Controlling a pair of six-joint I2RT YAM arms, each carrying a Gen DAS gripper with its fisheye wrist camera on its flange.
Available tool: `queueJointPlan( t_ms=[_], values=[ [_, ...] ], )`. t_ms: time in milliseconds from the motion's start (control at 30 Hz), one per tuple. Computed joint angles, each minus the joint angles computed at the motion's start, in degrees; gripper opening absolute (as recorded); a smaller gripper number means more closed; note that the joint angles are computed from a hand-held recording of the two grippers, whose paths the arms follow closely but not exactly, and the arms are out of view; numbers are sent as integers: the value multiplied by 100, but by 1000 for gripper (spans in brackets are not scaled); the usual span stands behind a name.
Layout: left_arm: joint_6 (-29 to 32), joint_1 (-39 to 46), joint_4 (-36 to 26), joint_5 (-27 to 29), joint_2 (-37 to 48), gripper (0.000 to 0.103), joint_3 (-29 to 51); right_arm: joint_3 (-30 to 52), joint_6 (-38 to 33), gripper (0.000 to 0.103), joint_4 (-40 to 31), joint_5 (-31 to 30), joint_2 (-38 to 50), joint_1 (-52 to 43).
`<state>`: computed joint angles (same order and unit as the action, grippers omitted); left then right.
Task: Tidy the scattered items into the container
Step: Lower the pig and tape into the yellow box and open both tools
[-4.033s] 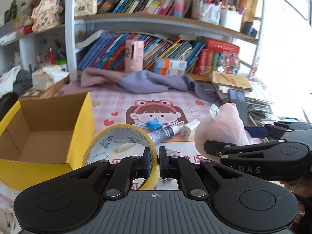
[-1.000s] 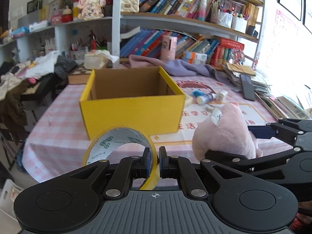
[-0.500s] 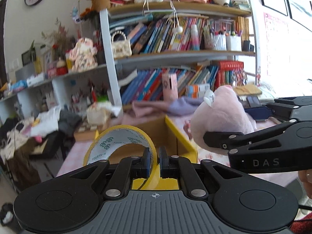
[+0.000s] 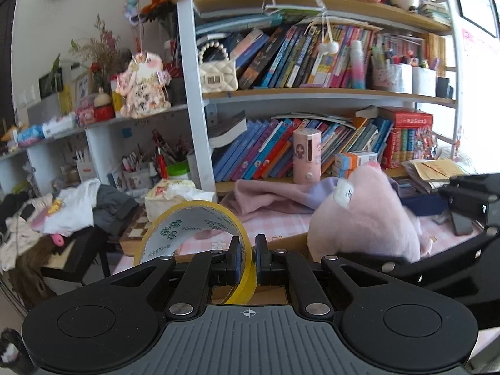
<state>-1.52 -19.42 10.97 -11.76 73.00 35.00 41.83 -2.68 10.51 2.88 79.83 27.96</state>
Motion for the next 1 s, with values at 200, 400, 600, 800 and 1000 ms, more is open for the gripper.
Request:
queueJointPlan(
  t_ms=[200, 400, 600, 800, 1000],
  values=[
    [-155, 275, -139, 271, 1046, 8, 682, 851, -468, 75, -228, -541, 1155, -359],
    [-242, 467, -476, 437, 1861, 9, 1203, 1532, -1245, 75, -580, -1002, 2097, -371],
    [-443, 717, -802, 661, 2457, 9, 1630, 2205, -1677, 76, -916, -1095, 2850, -331],
    [-379, 833, -1100, 729, 2792, 9, 1869, 2661, -1906, 76, -1360, -1071, 3304, -223],
    [-353, 949, -1294, 780, 2939, 9, 1966, 2919, -1884, 76, -1840, -1193, 3628, -161]
  ],
)
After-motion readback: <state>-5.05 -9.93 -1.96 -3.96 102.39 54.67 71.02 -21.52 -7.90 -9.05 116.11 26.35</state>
